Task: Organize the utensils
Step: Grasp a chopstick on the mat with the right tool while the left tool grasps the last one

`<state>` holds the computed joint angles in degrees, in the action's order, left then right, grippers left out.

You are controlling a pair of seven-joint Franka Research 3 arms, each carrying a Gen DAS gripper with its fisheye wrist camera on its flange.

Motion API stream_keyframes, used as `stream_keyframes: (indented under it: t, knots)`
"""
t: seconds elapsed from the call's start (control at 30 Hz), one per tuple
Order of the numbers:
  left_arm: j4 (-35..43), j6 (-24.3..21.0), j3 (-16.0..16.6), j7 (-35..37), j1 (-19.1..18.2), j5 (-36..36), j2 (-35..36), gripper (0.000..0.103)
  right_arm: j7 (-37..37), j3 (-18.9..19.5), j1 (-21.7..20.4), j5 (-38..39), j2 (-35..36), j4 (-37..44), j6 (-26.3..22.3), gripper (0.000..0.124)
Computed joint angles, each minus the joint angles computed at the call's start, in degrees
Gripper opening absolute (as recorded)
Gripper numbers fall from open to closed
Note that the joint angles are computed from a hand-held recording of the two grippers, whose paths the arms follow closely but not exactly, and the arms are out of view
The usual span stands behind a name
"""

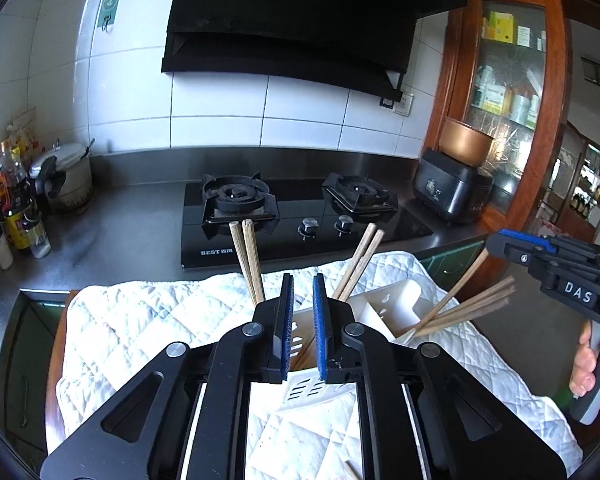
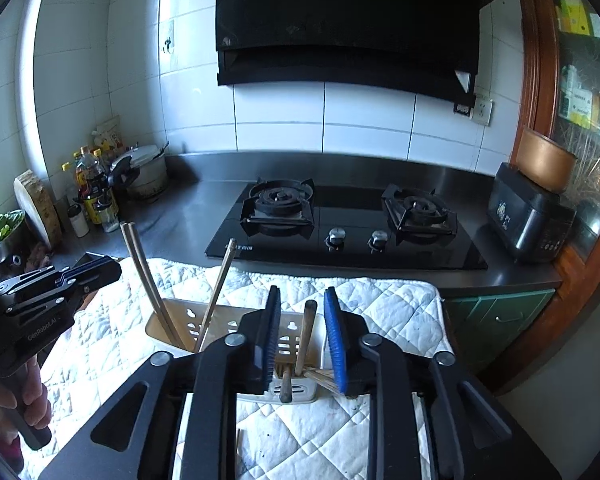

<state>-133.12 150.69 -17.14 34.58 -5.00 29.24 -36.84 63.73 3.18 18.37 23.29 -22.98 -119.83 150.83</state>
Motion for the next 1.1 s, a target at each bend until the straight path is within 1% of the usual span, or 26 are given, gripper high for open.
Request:
stream_keyframes:
  t: [0.03, 0.07, 0.1, 0.17, 0.27, 0.37, 0.43, 0.53, 0.7, 0.8, 0.83, 0.9, 1.0, 1.1]
  knots:
    - [-0.03, -0.36, -0.53, -0.29, 0.15, 0.39, -0.74, 0.023, -0.62, -0.53, 0.45, 0.83, -1.11, -0.57, -0.12, 0.024]
    - [-0.17, -0.65, -0.93, -0.61, 0.14, 0.64, -1.58, 0.027, -1.27, -1.05, 0.86, 1.64, -2.17, -1.14, -0.34, 0.027]
    - [-0.32, -0.97, -1.12, -0.67, -0.09, 0.72, -2.36, 0.027, -1.89, -1.41, 1.13, 2.28, -3.54, -2.07, -0.33, 0.031]
    - [-0.75, -1.82, -1.45, -0.86, -0.81, 0.49, -4.05, 0.027, -3.09, -1.83, 1.46, 3.05, -6.39, -4.23, -0.01, 0.032]
    - [-2.35, -2.87, -1.61, -1.73, -2.45, -0.82, -7.29, 0.027, -4.67, -2.61, 2.0, 4.18, -10.96, -8.01, -0.76, 0.033]
    - [-4.3, -5.15, -2.51, -2.7, -4.0, -1.95, -11.0, 0.028, -5.51, -2.85, 1.89, 4.5, -16.16, -13.03, -1.89, 0.038]
    - [-6.04, -6.21, -2.83, -3.55, -5.5, -3.0, -13.64, 0.028, -6.0, -3.03, 1.9, 4.63, -19.63, -16.66, -2.8, 0.039]
    - [-9.07, -8.04, -4.5, -6.07, -6.89, -3.82, -18.11, 0.046, -6.45, -3.63, 2.05, 5.26, -24.69, -21.86, -4.91, 0.039]
    - [-13.75, -11.64, -6.3, -9.55, -11.15, -5.8, -24.04, 0.046, -6.02, -2.94, 1.26, 5.21, -32.65, -30.79, -6.06, 0.039]
    - [-15.9, -15.01, -7.69, -11.98, -13.6, -7.07, -26.73, 0.046, -5.38, -2.95, 1.24, 5.27, -36.25, -34.95, -7.67, 0.039]
    - [-16.62, -16.16, -8.31, -13.01, -14.48, -7.48, -27.6, 0.046, -5.15, -2.96, 1.3, 5.34, -37.34, -36.17, -8.23, 0.039]
    - [-17.98, -17.08, -8.34, -14.54, -16.36, -8.18, -28.7, 0.046, -4.42, -2.69, 1.39, 5.54, -39.16, -38.41, -9.05, 0.039]
    - [-19.62, -19.6, -9.5, -17.54, -18.45, -8.97, -30.65, 0.046, -3.09, -1.05, 1.44, 5.15, -41.64, -41.92, -9.21, 0.039]
    - [-21.49, -21.35, -10.07, -20.34, -20.92, -9.76, -32.41, 0.046, -2.2, -0.27, 2.26, 4.46, -43.3, -44.77, -9.49, 0.036]
